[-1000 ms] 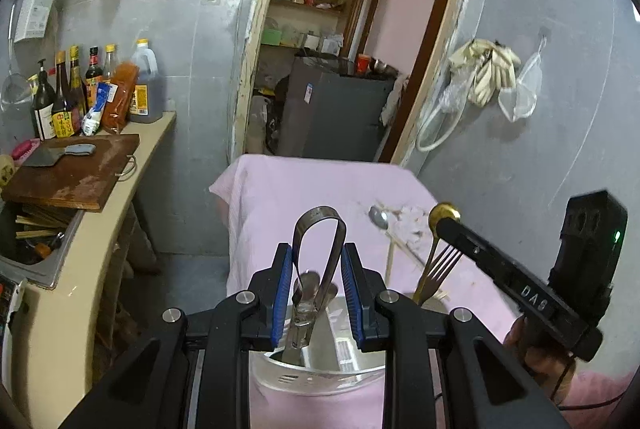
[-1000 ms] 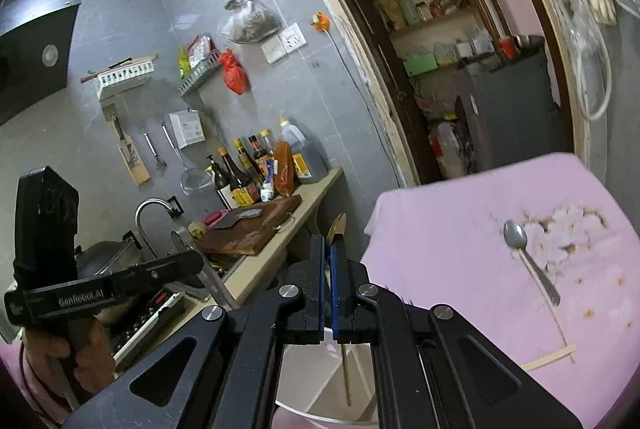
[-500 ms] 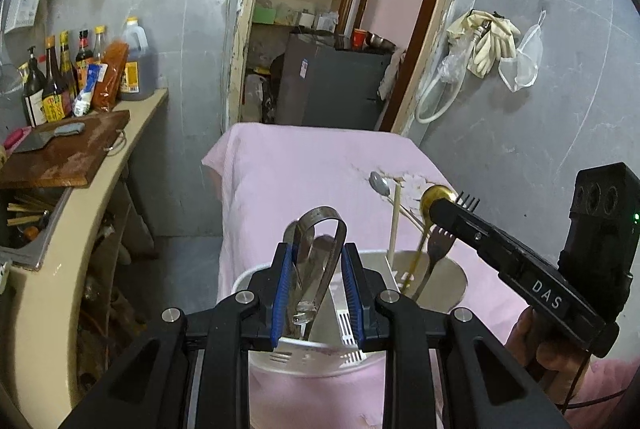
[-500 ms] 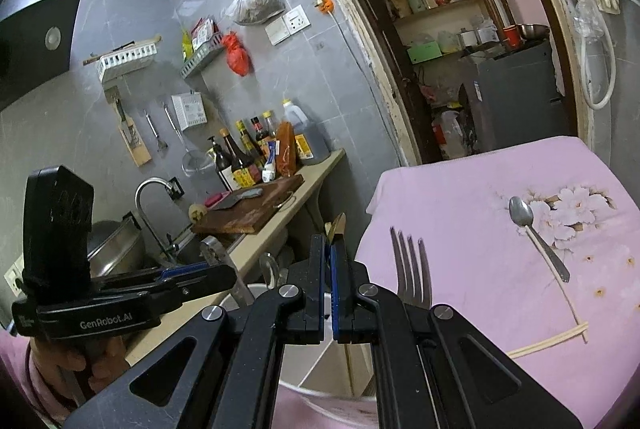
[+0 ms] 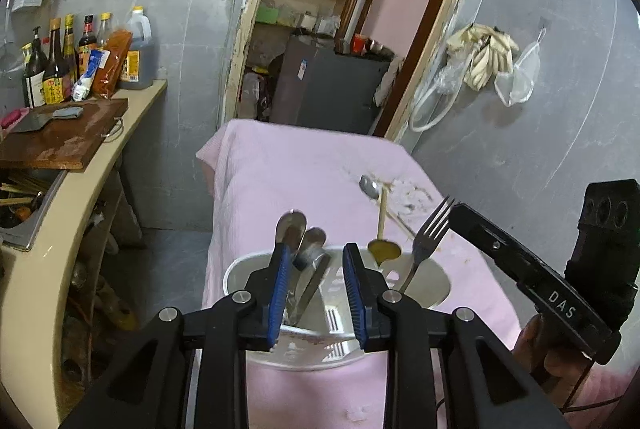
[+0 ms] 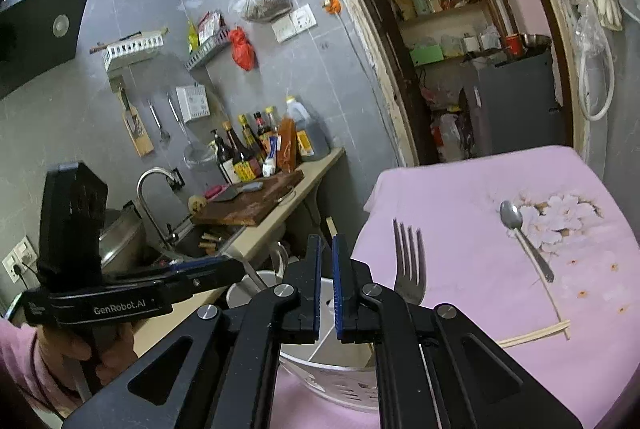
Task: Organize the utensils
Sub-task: 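Open both tools over the caddy and pull them back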
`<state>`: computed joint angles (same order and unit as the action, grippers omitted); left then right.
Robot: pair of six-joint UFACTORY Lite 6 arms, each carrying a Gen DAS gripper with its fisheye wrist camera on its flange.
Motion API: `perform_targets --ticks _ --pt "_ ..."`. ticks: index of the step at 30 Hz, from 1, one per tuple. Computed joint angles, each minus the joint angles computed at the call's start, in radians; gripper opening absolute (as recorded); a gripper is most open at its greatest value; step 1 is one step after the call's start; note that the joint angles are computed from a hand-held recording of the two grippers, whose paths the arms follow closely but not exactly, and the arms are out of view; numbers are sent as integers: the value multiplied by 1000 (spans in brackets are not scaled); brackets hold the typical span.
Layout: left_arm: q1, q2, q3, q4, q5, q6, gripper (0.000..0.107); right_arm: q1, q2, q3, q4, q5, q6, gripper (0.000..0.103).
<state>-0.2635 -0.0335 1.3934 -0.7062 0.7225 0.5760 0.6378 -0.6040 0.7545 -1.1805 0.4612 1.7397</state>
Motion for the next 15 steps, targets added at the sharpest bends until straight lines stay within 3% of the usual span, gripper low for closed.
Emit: perform_targets --ticks 3,7,9,15 --pt "-4 -17 4 -21 -15 8 41 15 -25 20 24 47 -38 9" --pt "-27 -32 25 -46 -50 3 57 36 -61 54 45 140 -78 39" --pt "-59 -24 51 -12 -75 -32 62 51 -82 70 49 208 -88 46" --pt "-186 -18 97 98 -223 -179 92 109 -162 127 46 443 -168 71"
